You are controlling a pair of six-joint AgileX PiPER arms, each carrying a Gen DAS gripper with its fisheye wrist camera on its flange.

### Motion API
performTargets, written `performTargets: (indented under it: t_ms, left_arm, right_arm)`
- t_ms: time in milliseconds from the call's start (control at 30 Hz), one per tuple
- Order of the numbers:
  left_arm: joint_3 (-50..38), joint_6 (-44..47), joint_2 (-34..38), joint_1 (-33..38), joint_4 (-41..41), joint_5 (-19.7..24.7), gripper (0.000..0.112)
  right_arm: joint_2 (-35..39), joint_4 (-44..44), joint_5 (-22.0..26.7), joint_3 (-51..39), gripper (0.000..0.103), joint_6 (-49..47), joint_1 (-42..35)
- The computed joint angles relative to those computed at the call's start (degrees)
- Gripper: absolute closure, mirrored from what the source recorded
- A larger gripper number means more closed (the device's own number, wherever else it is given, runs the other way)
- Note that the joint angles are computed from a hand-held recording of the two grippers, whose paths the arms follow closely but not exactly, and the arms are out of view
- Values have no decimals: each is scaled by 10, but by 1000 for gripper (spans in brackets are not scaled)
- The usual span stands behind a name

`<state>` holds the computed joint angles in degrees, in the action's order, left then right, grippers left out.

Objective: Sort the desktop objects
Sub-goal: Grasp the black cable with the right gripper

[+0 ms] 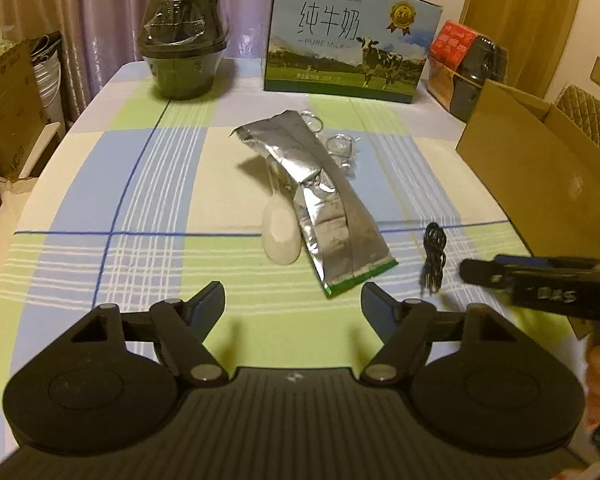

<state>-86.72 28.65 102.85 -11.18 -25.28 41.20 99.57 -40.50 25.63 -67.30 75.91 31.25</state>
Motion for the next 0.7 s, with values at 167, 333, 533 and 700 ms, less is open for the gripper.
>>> performTargets:
  t_ms: [167,333,533,700]
  left_arm:
    - [-21,10,22,-4,-16,-2,42]
    - [-51,8,49,1,-35,30,42]
    - [-65,17,67,-4,-46,37,48]
    - [-102,11,97,-20,-44,48,63]
  right_arm:
    - [47,-13,13,-41,54,12,2]
    - [74,-55,34,-58,62,-15,19]
    - [59,-81,25,-28,90,-27,11]
    - [29,-91,15,10,91,-14,-7]
